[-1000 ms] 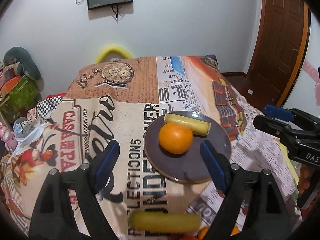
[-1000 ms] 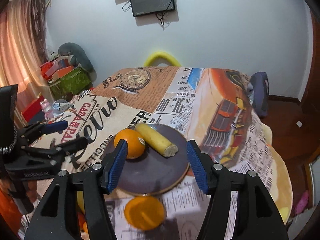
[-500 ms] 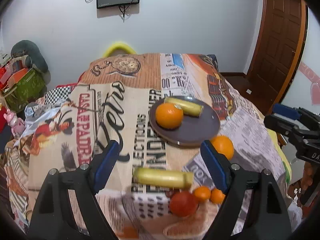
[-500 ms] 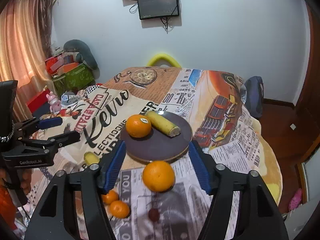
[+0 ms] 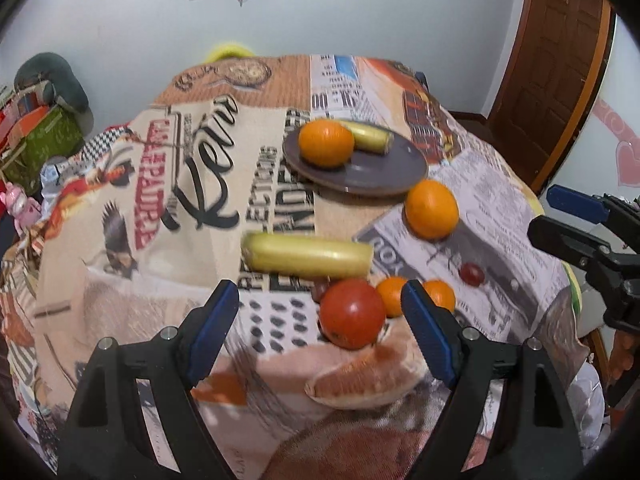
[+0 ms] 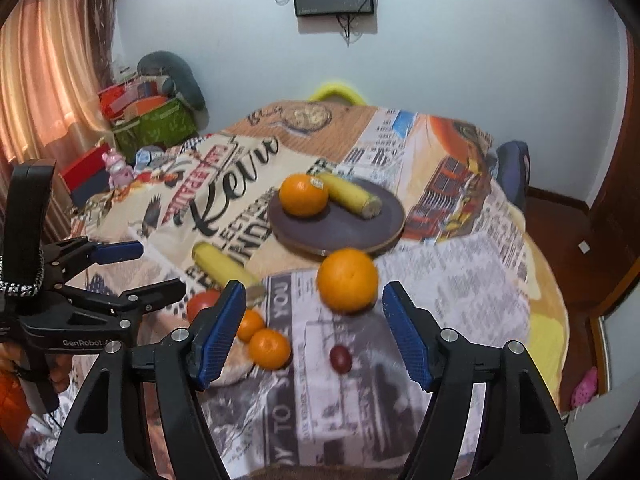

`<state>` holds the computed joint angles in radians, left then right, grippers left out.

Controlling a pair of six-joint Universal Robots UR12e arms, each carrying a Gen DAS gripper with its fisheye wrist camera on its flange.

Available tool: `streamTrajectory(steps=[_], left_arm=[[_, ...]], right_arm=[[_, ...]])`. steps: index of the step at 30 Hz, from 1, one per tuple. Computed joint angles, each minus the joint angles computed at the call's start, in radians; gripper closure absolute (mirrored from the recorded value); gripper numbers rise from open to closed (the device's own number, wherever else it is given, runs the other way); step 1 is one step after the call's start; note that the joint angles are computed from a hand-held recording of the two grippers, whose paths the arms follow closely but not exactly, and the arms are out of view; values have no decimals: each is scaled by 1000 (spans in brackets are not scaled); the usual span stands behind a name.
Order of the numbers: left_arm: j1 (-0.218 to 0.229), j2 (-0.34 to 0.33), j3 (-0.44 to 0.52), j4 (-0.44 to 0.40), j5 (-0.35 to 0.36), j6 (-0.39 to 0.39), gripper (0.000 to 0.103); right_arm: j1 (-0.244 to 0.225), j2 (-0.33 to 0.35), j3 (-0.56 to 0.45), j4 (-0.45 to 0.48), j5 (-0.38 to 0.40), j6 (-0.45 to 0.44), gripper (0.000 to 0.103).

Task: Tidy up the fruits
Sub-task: 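Move the left tool to the red tomato while the right tool approaches a small tangerine, then grasp the red tomato with the left tool while the right tool grasps the tangerine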

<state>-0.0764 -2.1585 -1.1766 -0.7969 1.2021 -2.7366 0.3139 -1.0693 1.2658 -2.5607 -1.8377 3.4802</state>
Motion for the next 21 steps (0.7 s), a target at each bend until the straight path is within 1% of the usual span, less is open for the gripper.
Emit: streamTrajectory(steps=[2, 4, 6, 8, 10, 13, 15, 19, 21], left_arm=[[0, -2, -5, -11, -3, 1, 20], [-2, -7, -4, -27, -9, 1, 25], [-4, -13, 3, -55, -15, 12, 32], [-7, -18, 5, -67, -21, 20, 36], [-9, -23, 7, -71, -24, 22, 37], [-10, -29, 12, -80, -26, 20, 41], [-10, -35, 18, -94, -30, 17, 42], [-10, -46, 27, -116, -39, 20, 44], [-8, -48, 31, -122, -53, 19, 51]], right_arm=[[-2, -1, 10, 8, 23, 17, 35], [0, 1, 14, 21, 41, 33, 35], [-4, 7, 15, 36, 71, 42, 35], [-6, 13, 13, 52, 98, 47, 35], [-7, 18, 11, 61, 119, 52, 42], [-13, 29, 4, 86, 174, 57, 52], [-18, 34, 3, 94, 205, 63, 54], [-19, 43, -2, 106, 235, 71, 56], [-19, 48, -5, 112, 237, 72, 58]])
